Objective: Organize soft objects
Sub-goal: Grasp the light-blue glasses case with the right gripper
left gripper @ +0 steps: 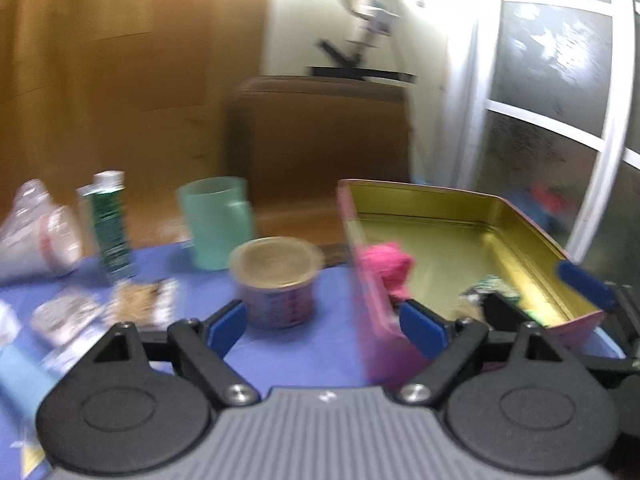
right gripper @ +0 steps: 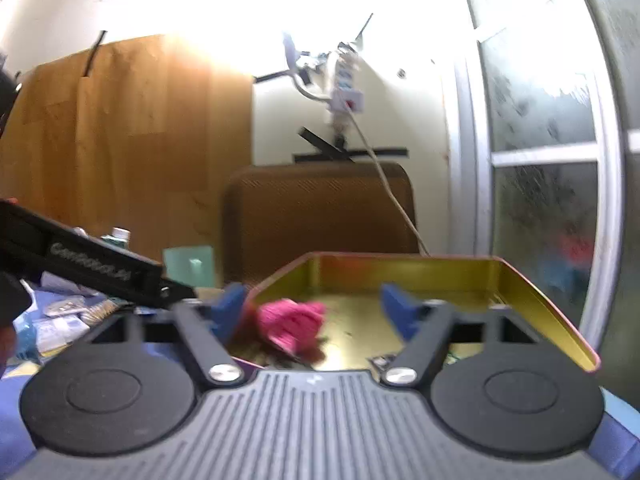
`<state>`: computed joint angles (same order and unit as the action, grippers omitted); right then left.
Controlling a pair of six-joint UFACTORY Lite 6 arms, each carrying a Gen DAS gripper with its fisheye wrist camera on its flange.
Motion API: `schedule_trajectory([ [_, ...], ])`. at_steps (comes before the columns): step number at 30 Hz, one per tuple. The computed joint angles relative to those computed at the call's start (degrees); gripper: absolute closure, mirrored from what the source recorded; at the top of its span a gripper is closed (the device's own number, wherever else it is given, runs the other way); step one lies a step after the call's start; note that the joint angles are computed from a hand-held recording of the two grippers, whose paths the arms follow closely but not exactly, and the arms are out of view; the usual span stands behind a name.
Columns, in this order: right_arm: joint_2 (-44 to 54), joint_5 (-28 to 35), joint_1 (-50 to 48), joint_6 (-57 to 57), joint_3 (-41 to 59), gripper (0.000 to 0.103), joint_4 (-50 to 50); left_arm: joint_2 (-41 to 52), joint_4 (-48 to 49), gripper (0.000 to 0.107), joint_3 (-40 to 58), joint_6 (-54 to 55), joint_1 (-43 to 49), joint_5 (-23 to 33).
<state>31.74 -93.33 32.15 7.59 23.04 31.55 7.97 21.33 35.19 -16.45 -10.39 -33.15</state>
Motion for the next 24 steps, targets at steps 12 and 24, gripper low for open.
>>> schedule_trajectory([
  [12,2.9,15.5,10.0,-6.0,14.8,0.0,-5.7,7.7,30.2,0.019,-4.9,-8.0,46.9,-18.2],
  [24,20.9,51.6,14.6,-23.5,56.6,0.007,-19.2,24.1,45.0,0.029,8.1,-25.6,65.8,-25.4],
])
